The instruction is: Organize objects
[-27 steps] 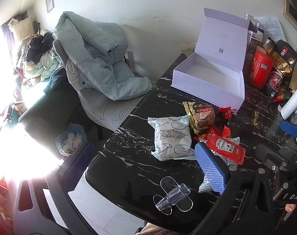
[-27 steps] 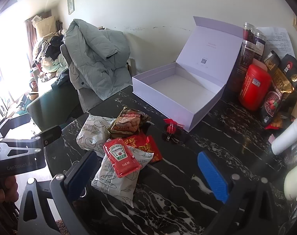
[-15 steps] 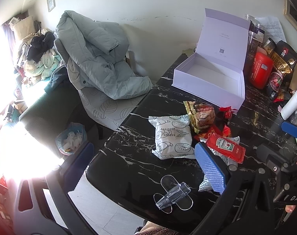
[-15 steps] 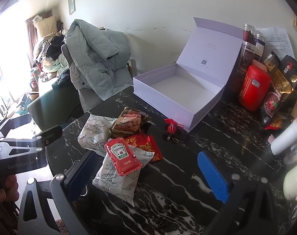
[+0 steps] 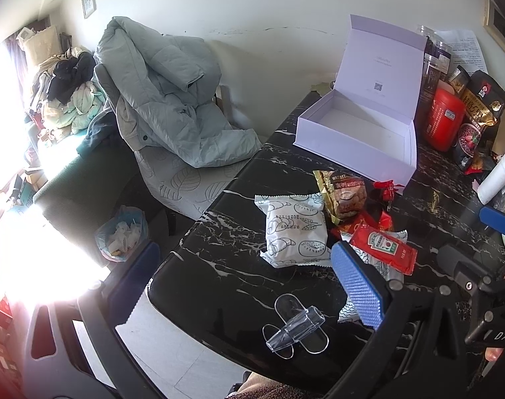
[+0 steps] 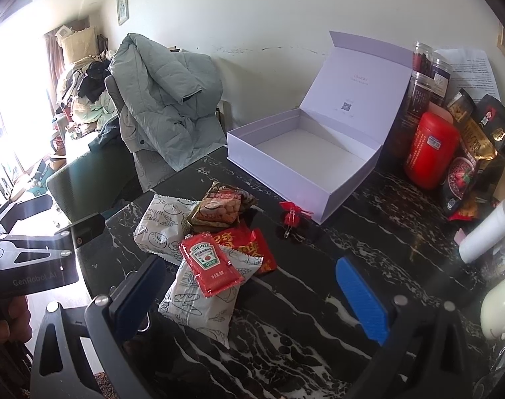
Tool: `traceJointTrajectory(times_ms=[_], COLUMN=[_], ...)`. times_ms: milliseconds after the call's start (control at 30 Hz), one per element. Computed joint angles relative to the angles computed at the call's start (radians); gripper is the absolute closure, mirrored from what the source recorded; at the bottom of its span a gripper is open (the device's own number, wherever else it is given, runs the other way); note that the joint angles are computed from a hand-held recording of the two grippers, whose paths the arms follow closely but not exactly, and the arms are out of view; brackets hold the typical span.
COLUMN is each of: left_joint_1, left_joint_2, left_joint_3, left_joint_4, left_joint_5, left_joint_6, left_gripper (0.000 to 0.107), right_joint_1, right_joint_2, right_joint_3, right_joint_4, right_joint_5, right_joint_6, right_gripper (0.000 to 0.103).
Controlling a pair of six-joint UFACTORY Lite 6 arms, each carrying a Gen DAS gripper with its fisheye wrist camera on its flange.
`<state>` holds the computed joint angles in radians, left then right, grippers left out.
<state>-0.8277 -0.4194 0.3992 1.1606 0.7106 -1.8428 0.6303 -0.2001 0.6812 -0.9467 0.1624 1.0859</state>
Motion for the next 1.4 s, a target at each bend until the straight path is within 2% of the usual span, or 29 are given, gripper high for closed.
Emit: traceJointTrajectory(times_ms=[933, 1400], left_joint_1=[-0.013, -0.104], left_joint_2=[-0.015, -0.051], left_joint_3=[-0.002, -0.039], left_joint_4=[-0.026, -0.085], left_joint_5=[0.018, 0.075], left_joint_6=[0.012, -0.017], left_gripper=[0.004, 0.004], right_joint_1=[-0.008, 0.019], right_joint_2=[-0.019, -0.070], right_joint_3=[-0.022, -0.093], right_joint_4=[-0.010, -0.069], right_joint_5=[-0.003, 0.001], right_joint_6=[0.009, 0.089], right_gripper=[0.000, 0.000])
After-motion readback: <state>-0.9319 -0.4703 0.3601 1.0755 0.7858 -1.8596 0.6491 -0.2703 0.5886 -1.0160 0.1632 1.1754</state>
